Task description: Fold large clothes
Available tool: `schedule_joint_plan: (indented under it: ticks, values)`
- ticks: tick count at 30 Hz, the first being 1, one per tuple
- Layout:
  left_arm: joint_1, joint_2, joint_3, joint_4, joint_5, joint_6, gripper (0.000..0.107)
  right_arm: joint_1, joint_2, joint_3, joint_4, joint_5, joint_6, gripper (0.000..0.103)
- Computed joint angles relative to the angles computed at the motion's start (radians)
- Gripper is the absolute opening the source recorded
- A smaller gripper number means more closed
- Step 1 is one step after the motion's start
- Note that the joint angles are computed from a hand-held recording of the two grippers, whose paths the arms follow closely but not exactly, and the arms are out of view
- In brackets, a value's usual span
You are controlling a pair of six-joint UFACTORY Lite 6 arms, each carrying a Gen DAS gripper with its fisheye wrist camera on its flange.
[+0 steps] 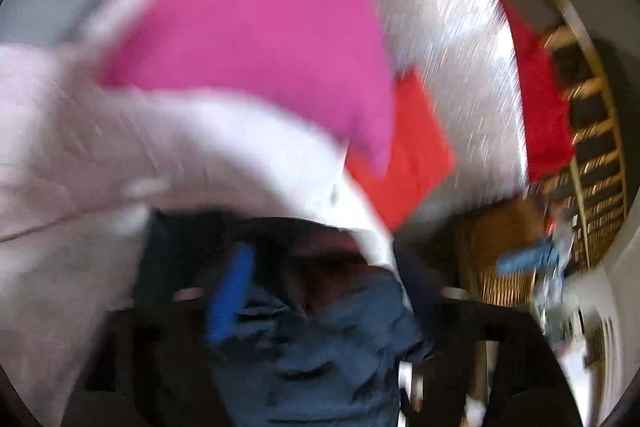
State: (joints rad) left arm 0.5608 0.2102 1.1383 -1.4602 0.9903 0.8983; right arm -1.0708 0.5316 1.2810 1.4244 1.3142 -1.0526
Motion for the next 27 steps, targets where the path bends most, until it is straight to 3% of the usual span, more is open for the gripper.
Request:
schedule_joint_plan:
  ticks: [3,9,13,15,20,22,25,27]
  values:
    - [0.117,-0.264,-0.211,-0.1,0.044,0.084,0.091,-0.083,-0.1,-0.052,-0.113,0.081,-0.045,0.097]
    - [0.28,-0.68,-0.499,0.224,0.22,-0.057,0.093,-0.29,-0.287,-0.271,-0.342,0.272,-0.158,0.097]
    - [0.433,-0.951,-0.785,0.375,0.286,-0.092,0.093,-0.38,-0.353,-0.448,-0.476,0.306,-0.216,0.097]
    - [0.517,-0.951,-0.862,0.427,0.299,-0.118,0.093,-0.389,-0.401,-0.541,-0.521,0.274,-0.242,0.097]
    - [0.512,-0.888,-0.907,0.378,0.196,-0.028,0.093,-0.312,-0.401,-0.648,-0.453,0.127,-0.241,0.097]
    - [0.438,-0.831,-0.922,0.337,0.107,-0.027,0.093,-0.27,-0.373,-0.661,-0.401,0.062,-0.244,0.097]
    - [0.332,-0.652,-0.875,0.189,0.064,0.071,0.093,-0.196,-0.394,-0.677,-0.3,0.013,-0.248,0.097]
    - [0.297,-0.617,-0.864,0.13,0.032,0.105,0.093,-0.124,-0.412,-0.676,-0.242,-0.045,-0.239,0.097]
